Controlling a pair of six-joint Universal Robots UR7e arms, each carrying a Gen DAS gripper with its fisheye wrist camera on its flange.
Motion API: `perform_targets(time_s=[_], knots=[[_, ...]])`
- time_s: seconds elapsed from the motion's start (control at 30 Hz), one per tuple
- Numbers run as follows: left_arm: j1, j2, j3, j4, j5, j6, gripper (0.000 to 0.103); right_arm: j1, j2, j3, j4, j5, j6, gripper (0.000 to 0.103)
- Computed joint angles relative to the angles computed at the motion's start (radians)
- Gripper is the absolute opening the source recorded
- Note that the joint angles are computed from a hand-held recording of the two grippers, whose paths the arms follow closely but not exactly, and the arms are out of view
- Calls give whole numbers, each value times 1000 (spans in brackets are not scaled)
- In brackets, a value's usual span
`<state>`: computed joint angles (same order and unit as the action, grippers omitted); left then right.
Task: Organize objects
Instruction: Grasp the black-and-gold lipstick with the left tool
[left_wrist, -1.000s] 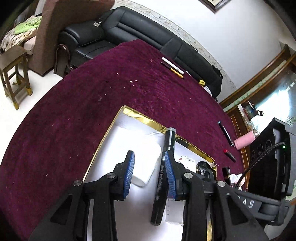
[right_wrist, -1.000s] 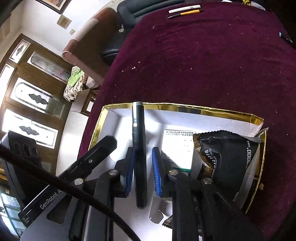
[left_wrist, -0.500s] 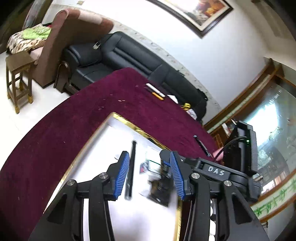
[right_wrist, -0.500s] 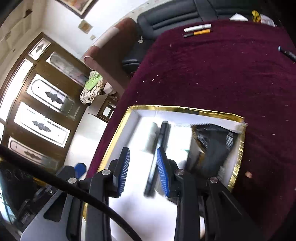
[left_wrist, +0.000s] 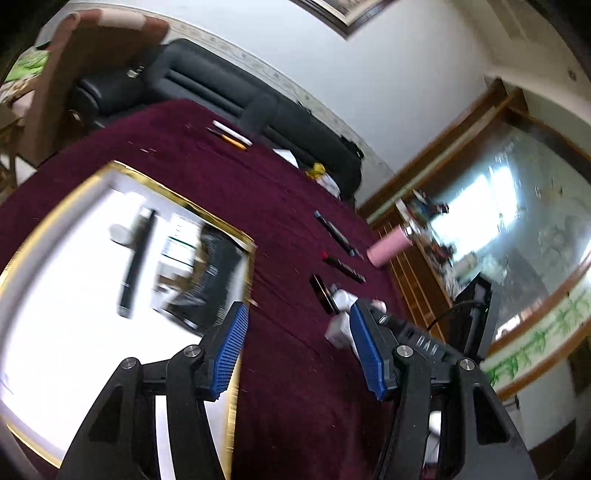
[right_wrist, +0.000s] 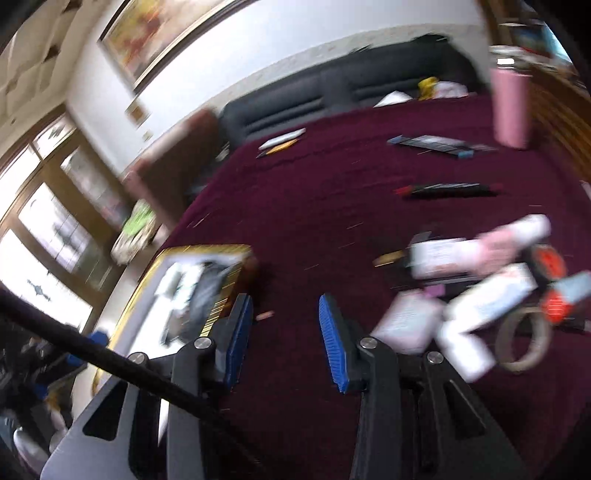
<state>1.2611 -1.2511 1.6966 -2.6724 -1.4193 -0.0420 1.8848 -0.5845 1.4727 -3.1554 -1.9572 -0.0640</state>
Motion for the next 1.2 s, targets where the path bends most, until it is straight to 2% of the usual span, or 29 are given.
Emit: perform_targets(time_s=[0.1,0.33,0.4,0.53,0.67,0.83,0.93,0.97,1.0,1.03,1.07,1.13,1.2], knots=[[-37,27,-4,37,40,8,51,-33,-37,48,-88,-16,12,43],[-115,134,-45,82,146,42,51,-101,-57,70,-173,9,24,43],[-124,188,-88,103,175,48,51,-122,-64,85,-183,40,41,43],[-126,328,-227,149,239,32,51,-152,-75,93,-133,101,83,43],[-121,477,-379,203,321,24,51,-159,-88,112,-148,142,80,44],[-119,601,-517,306,403,7,51,-180,-102,120,-120,193,112,48],[-144,638,-517,272,522,103,51,-186,-106,123,-115,211,124,48],[-148,639,-507,261,543,135,47,-187,-106,124,-118,214,124,48],[-152,637,-494,245,560,168,39,-187,-106,125,-119,215,124,48],[-154,630,-479,235,572,200,23,-188,-106,125,-119,216,124,48],[-153,623,-472,241,575,216,14,-188,-106,125,-117,218,125,48],[-144,592,-454,262,540,219,14,-189,-106,124,-112,215,124,48],[-141,566,-423,245,561,234,14,-190,-104,122,-106,213,124,48]])
